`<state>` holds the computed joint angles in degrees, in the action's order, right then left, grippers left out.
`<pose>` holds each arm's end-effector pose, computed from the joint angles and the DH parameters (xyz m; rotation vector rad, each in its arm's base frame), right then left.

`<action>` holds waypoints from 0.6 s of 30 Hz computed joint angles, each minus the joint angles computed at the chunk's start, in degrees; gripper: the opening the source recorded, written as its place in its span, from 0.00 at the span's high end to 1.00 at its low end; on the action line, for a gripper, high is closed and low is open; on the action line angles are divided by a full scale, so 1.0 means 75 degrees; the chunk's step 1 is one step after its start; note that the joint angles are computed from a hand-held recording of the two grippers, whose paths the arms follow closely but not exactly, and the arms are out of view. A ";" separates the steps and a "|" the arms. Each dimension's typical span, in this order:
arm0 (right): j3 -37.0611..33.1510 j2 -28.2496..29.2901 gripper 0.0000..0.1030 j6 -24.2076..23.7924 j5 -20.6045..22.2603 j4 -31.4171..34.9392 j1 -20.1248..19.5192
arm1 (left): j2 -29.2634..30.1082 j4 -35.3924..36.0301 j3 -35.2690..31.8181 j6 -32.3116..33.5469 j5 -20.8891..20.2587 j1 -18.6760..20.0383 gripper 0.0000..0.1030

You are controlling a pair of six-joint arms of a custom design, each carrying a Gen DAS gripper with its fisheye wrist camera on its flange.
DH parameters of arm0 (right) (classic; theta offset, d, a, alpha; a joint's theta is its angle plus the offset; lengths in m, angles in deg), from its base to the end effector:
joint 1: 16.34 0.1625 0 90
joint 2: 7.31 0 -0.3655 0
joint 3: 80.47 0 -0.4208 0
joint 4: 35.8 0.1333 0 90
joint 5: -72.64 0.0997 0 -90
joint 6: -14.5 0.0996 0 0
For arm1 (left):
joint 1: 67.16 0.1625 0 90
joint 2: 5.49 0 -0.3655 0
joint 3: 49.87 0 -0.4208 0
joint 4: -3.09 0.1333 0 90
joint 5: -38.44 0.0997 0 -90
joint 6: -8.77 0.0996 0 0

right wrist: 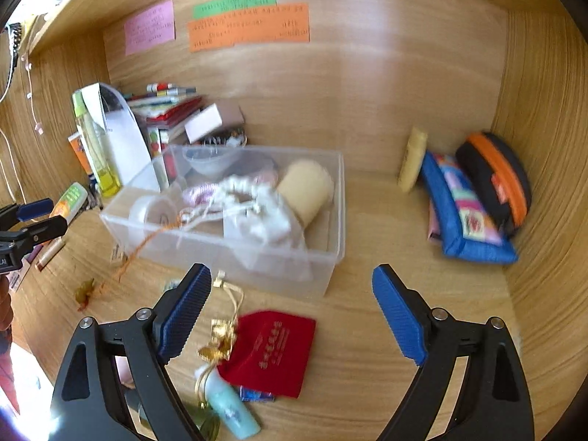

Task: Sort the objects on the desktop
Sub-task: 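Grasp the small gourd charm with the left gripper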

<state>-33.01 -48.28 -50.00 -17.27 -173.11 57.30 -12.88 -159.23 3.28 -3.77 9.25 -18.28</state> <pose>-0.1070 -0.8384 0.3444 1.0548 -2.3594 0.7333 -0.3384 -0.7226 -0.0908 0.2448 2.1812 -1.0337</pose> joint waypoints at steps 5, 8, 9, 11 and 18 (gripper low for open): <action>0.0328 -0.0006 0.14 0.0127 -0.0300 -0.0537 -0.0070 | -0.0306 0.0533 0.0585 -0.0868 -0.0194 0.0115 0.17; 0.0267 0.0028 0.14 0.0186 -0.0378 -0.0297 -0.0108 | -0.0416 0.0717 0.0837 -0.1156 -0.0315 0.0169 0.17; 0.0263 0.0038 0.14 0.0195 -0.0426 -0.0228 -0.0116 | -0.0446 0.0785 0.0904 -0.1241 -0.0379 0.0185 0.17; 0.0250 0.0082 0.14 0.0136 -0.0603 -0.0110 -0.0115 | -0.0467 0.0917 0.0988 -0.1363 -0.0466 0.0214 0.17; 0.0413 0.0155 0.14 -0.0100 -0.1009 -0.0032 -0.0110 | -0.0386 0.0988 0.1101 -0.1688 -0.0522 0.0248 0.17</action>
